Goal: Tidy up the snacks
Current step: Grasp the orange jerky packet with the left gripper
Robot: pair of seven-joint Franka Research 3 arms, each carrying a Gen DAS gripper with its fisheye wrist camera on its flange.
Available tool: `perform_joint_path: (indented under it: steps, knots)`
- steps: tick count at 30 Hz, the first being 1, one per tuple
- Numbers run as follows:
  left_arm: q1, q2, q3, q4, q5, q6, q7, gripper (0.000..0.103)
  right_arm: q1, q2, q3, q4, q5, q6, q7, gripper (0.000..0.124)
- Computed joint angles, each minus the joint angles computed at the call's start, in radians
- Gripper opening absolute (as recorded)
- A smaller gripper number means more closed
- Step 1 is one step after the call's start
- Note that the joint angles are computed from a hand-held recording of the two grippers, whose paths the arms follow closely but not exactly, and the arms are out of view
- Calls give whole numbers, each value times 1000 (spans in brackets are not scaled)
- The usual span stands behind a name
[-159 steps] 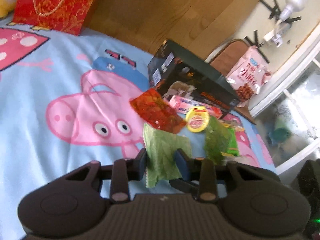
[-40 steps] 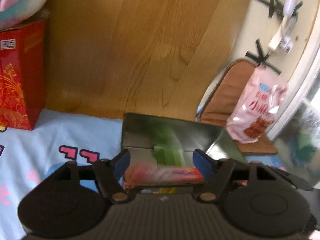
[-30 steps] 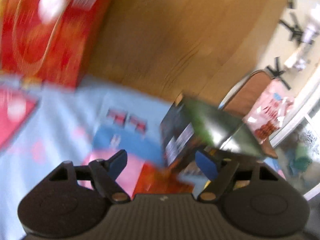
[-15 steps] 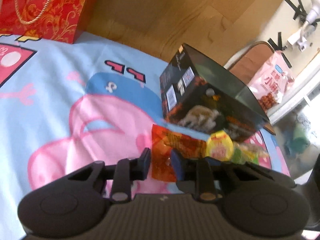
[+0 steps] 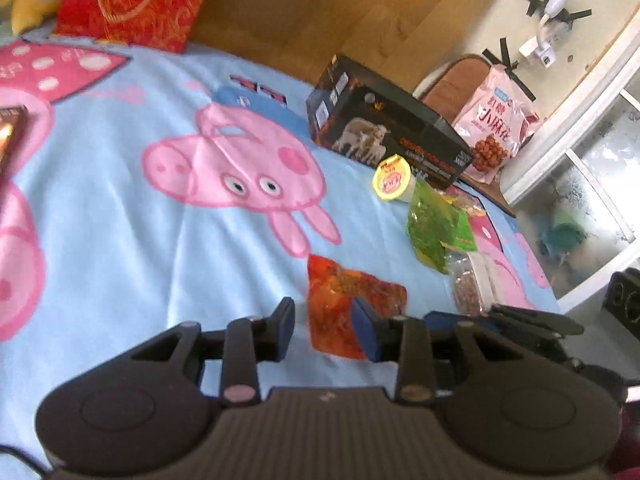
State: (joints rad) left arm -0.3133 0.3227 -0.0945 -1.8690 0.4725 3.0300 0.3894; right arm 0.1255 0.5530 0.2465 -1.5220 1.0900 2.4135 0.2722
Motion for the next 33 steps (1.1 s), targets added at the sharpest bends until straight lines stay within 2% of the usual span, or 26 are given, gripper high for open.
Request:
perform_joint_path:
  steps: [1, 3, 5, 7, 11, 14, 16, 17, 19, 20, 21, 22, 23, 24, 27, 31, 32, 33]
  knots:
    - [-11, -1, 14, 1, 11, 2, -15, 32, -4, -4, -1, -8, 13, 9, 15, 59]
    - [5, 8, -8, 6, -9, 9, 2, 32, 0, -2, -10, -10, 17, 23, 79, 58]
    - [35, 32, -51, 32, -53, -16, 56, 32, 0, 6, -23, -8, 5, 22, 160, 56]
    - [6, 43, -22, 44, -35, -15, 47, 32, -19, 13, -11, -8, 26, 2, 191, 52]
    - [3, 47, -16, 43, -45, 2, 47, 32, -39, 46, 6, 29, 50, -75, 250, 52]
    - [1, 37, -3, 13, -52, 43, 26, 32, -30, 68, 20, 56, 80, -60, 258, 53]
    - [48, 36, -50, -14, -99, 94, 57, 34, -25, 82, 25, 74, 87, -46, 234, 53]
    - [55, 34, -55, -24, -114, 109, 63, 34, -29, 100, 29, 99, 74, -89, 241, 50]
    - [87, 35, -87, -41, -152, 144, 84, 32, -36, 105, 40, 106, 89, -93, 209, 48]
    - [132, 43, -137, -47, -181, 164, 108, 24, -42, 110, 45, 115, 93, -109, 186, 30]
    - [181, 55, -194, -45, -207, 170, 134, 13, -51, 130, 46, 144, 86, -168, 194, 2]
    - [226, 70, -248, -39, -230, 168, 161, 9, -75, 161, 73, 183, 47, -222, 237, 3]
    - [241, 81, -269, -32, -246, 169, 176, 8, -65, 162, 69, 186, 34, -220, 245, 3]
    - [249, 86, -280, -31, -260, 176, 186, 10, -33, 135, 39, 154, 51, -178, 198, 3]
    - [255, 92, -287, -27, -287, 181, 203, 10, -46, 111, 50, 129, 83, -149, 105, 6]
    - [276, 103, -314, -21, -306, 188, 230, 11, -18, 100, 8, 138, 57, -27, 140, 9]
    - [292, 111, -332, -16, -308, 196, 241, 17, -19, 98, 7, 135, 50, -8, 141, 10]
    - [327, 126, -374, -11, -308, 212, 257, 25, -21, 98, 6, 132, 37, -6, 144, 11]
